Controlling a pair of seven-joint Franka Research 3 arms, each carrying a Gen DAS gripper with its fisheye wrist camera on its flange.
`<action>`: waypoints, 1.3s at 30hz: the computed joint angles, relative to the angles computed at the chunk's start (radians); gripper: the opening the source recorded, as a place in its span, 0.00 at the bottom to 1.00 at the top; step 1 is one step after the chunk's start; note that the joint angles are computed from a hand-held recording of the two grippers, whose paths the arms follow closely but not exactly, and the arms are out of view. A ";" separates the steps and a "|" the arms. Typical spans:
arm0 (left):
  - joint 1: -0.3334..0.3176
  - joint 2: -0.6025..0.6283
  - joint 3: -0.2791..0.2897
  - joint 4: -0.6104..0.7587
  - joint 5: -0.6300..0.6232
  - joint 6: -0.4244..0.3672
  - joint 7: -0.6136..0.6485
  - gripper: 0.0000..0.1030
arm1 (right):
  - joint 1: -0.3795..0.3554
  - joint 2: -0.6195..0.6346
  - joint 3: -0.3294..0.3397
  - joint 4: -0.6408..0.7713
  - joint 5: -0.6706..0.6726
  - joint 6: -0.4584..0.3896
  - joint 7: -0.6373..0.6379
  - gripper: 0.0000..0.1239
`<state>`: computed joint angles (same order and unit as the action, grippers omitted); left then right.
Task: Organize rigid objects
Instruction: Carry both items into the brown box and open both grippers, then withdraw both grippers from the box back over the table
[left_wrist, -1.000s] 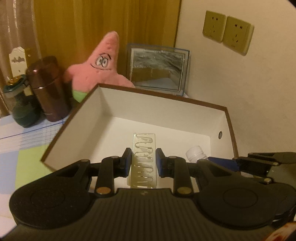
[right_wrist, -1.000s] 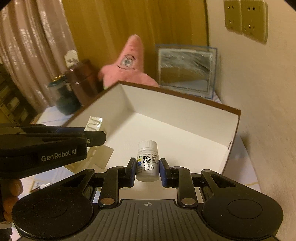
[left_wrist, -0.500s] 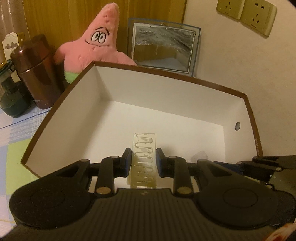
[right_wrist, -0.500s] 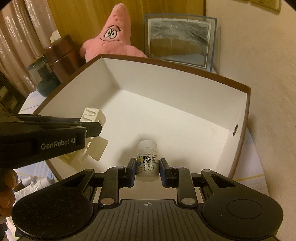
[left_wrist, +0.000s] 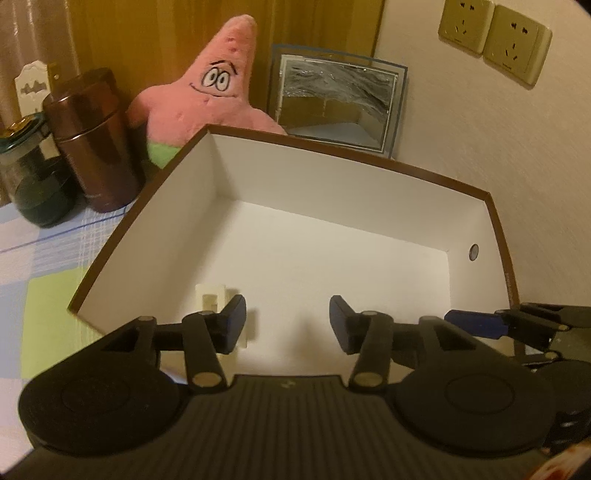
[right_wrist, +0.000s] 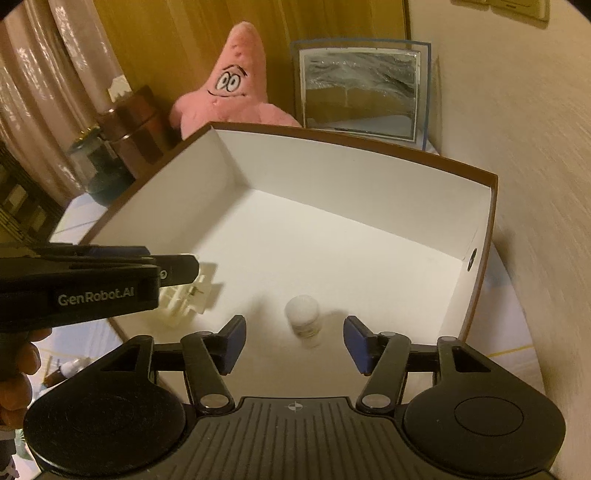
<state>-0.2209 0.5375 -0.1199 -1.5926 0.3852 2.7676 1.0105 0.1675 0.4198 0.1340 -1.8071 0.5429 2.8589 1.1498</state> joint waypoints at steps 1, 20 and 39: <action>0.003 -0.016 0.000 -0.023 -0.002 0.009 -0.005 0.47 | -0.011 -0.008 0.013 -0.010 0.018 0.001 -0.014 0.48; -0.012 -0.366 0.070 -0.446 0.328 0.138 -0.413 0.47 | -0.005 -0.217 0.052 -0.223 0.353 0.071 -0.273 0.49; 0.160 -0.726 -0.030 -0.867 0.211 0.260 -0.223 0.47 | 0.218 -0.441 0.004 -0.534 0.305 0.191 -0.053 0.49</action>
